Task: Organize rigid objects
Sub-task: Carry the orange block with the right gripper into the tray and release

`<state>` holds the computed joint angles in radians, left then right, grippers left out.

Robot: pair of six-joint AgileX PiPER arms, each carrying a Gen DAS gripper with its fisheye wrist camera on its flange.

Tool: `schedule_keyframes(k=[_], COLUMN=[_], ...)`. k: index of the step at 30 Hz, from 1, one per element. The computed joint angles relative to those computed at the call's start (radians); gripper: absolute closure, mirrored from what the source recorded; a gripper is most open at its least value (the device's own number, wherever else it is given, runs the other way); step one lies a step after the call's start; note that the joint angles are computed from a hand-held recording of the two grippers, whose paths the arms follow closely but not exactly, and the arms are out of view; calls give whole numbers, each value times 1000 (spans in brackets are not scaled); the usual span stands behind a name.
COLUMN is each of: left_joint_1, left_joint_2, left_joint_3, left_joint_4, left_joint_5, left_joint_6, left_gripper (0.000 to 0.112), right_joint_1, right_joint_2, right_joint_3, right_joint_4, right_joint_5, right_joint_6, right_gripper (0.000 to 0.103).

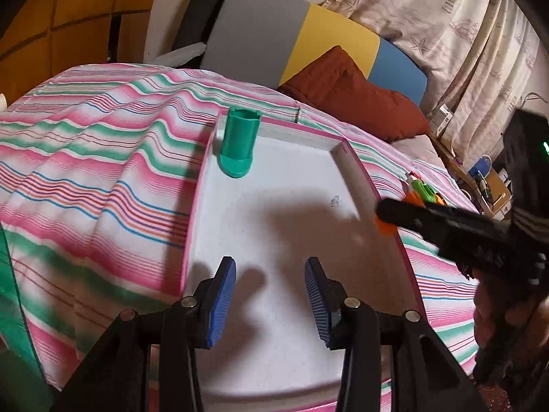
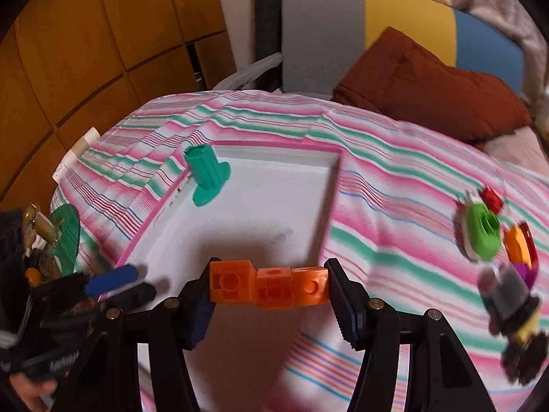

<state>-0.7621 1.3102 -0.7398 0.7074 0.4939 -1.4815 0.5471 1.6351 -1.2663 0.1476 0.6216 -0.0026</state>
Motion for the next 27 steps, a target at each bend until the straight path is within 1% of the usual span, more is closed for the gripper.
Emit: schedule_keyframes(k=[4,6,11,14,17,19,23,25,27], left_joint_1=[-3,2,12,24,15,14,-6,-13,-13], left_joint_2=[-32,-49,-84,-107,-118,-124,-124,-123,-120], left_joint_3=[36,51,79,97,100,105,103,101,101], left_joint_4=[33,43,65,59,71,75,97,104,101], left_joint_5=[6,1,1,-23,-17,-30,-25,-20,-24], left_joint_6=[-52,-67,-107,-108,-131,-137,-158,-163,-161], left_gripper=[70,70,70,70,70,70,70,70,70], right_joint_1=[29,33,53,60,69,68,62,61,61], right_joint_2=[89,144,289,373,442,476,543,548,547], right_joint_3=[-104,-170,-351,-471,-572,-623,-728,-738,-741], right_joint_4=[-33,-30,-96,-123,-150,-153,-132,-132,-133], right_joint_5=[33,64,151,211,245,260,288,280,275], right_joint_6=[25,25,80,94,113,118,131,143,146], right_gripper=[42,42,42,42,42,42,42,37,34])
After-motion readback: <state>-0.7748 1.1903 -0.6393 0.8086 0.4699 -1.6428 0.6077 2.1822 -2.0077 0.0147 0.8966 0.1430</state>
